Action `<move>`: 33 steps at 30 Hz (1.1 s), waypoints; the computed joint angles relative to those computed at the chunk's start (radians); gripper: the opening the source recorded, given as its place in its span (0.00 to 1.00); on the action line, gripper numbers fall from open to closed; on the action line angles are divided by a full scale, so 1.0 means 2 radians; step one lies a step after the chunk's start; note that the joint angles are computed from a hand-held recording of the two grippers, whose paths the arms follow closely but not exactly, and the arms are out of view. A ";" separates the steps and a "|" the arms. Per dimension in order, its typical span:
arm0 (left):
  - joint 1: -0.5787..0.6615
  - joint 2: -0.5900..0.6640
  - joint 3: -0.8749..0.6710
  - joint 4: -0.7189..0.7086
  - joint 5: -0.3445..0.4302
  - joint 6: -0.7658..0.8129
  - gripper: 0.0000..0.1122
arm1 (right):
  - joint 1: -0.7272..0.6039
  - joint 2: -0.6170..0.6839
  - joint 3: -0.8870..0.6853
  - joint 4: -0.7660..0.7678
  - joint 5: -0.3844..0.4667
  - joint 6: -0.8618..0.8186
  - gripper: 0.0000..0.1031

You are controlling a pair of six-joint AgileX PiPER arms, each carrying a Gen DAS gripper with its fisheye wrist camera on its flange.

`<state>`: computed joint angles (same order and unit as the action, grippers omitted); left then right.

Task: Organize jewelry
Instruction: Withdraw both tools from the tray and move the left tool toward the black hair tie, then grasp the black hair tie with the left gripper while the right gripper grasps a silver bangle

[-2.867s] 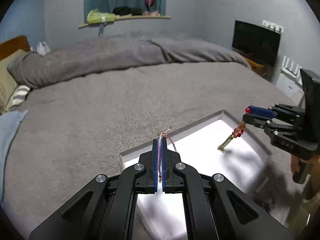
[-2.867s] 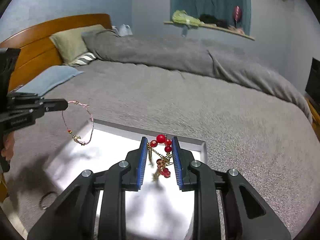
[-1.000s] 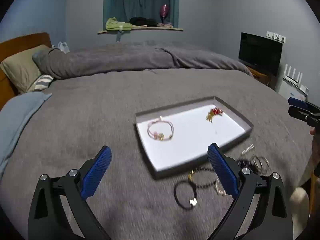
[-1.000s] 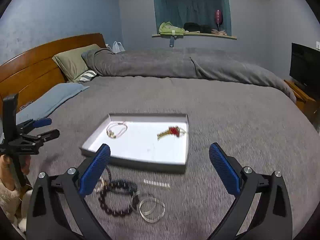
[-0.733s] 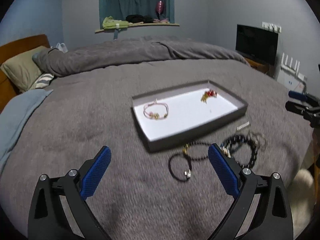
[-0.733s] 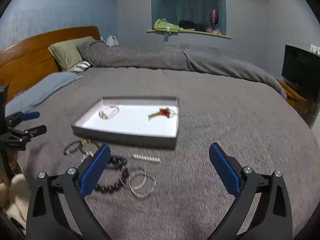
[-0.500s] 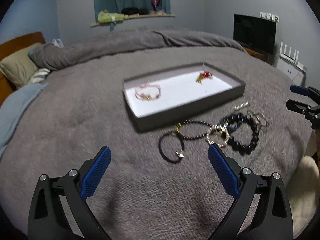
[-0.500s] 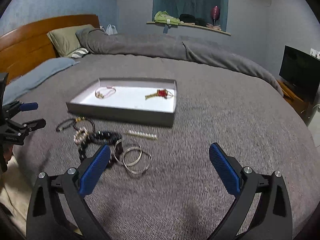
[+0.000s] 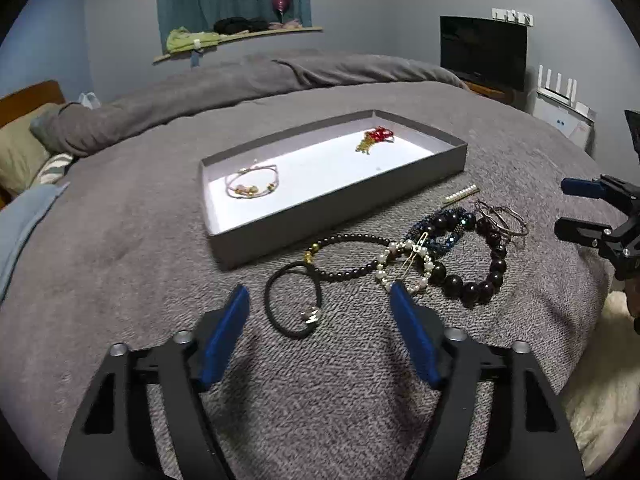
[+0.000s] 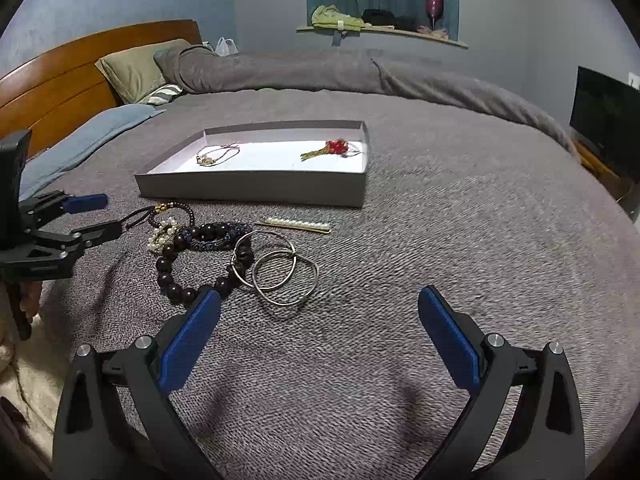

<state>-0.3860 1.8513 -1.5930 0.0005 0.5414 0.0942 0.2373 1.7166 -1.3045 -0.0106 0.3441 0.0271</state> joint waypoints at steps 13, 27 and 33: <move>0.012 0.013 -0.003 -0.054 0.003 0.048 0.36 | -0.006 0.033 -0.027 0.119 0.014 -0.102 0.59; 0.018 0.035 -0.024 -0.057 0.030 0.046 0.23 | -0.003 0.058 -0.048 0.102 0.014 -0.090 0.59; 0.027 0.039 -0.025 -0.088 0.034 0.060 0.20 | -0.009 0.070 -0.057 0.140 0.017 -0.126 0.59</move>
<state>-0.3324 1.9299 -1.6433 -0.1749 0.6098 0.2146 0.2198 1.8559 -1.4193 0.2691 0.3777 -0.2255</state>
